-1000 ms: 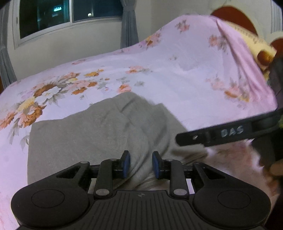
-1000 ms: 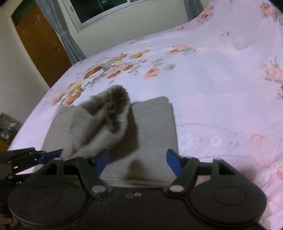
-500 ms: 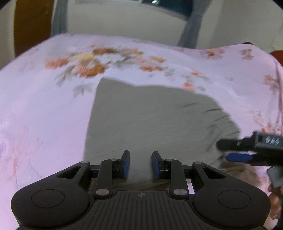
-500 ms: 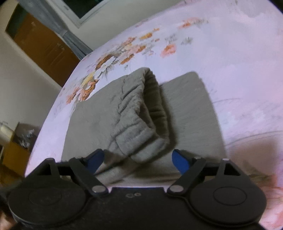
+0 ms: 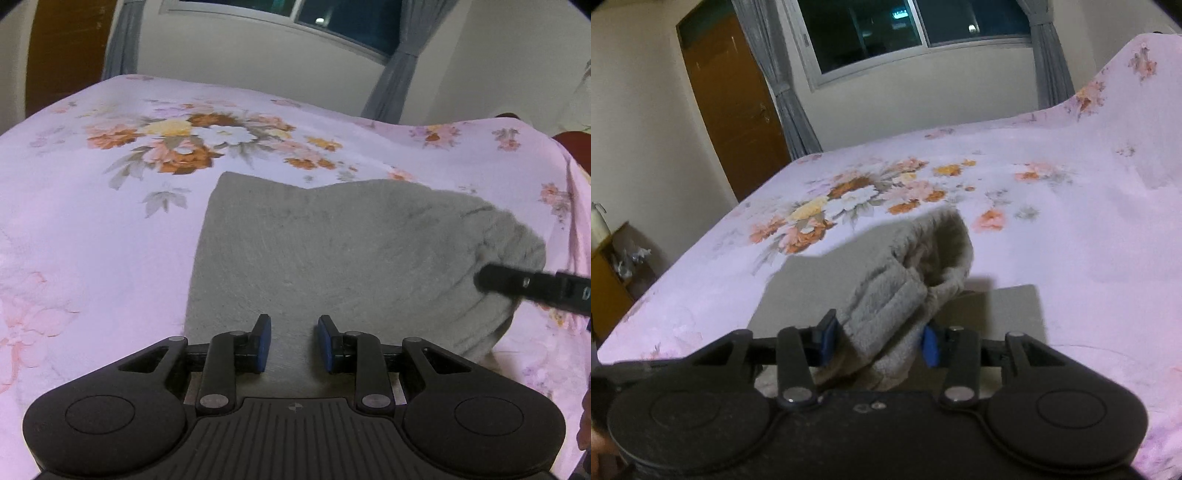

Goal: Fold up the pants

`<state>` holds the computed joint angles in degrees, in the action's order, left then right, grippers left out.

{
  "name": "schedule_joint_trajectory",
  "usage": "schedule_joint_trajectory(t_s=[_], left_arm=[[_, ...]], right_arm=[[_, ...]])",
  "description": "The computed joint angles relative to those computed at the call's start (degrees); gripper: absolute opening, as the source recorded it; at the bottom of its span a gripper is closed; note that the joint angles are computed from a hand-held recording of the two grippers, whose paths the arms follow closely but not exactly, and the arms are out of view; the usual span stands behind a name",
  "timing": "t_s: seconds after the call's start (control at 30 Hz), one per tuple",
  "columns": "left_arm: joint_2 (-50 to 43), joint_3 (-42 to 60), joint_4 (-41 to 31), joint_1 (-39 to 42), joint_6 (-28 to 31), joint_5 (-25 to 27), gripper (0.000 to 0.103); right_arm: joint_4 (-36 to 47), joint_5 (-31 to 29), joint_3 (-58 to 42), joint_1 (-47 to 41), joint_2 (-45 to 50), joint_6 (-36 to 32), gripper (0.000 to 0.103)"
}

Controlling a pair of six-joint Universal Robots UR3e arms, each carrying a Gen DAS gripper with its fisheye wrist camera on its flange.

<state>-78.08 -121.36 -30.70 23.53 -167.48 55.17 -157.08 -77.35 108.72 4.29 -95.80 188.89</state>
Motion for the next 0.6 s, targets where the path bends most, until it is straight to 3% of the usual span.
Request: schedule_joint_trajectory(t_s=[0.17, 0.27, 0.4, 0.5, 0.6], left_arm=[[-3.0, 0.4, 2.6, -5.4, -0.8, 3.2, 0.027], [-5.6, -0.5, 7.2, -8.7, -2.5, 7.1, 0.027], [-3.8, 1.0, 3.2, -7.8, -1.9, 6.2, 0.027], [-3.1, 1.7, 3.5, -6.9, -2.2, 5.9, 0.027], [-6.1, 5.1, 1.5, -8.8, -2.4, 7.8, 0.027]], right_arm=[[1.8, 3.5, 8.0, -8.6, -5.2, 1.1, 0.046], [6.0, 4.0, 8.6, -9.9, -1.9, -0.4, 0.054], [5.8, 4.3, 9.7, -11.4, -6.1, 0.5, 0.066], [4.0, -0.4, 8.4, -9.9, -9.7, -0.3, 0.063], [1.8, -4.8, 4.8, -4.8, -6.8, -4.1, 0.05]])
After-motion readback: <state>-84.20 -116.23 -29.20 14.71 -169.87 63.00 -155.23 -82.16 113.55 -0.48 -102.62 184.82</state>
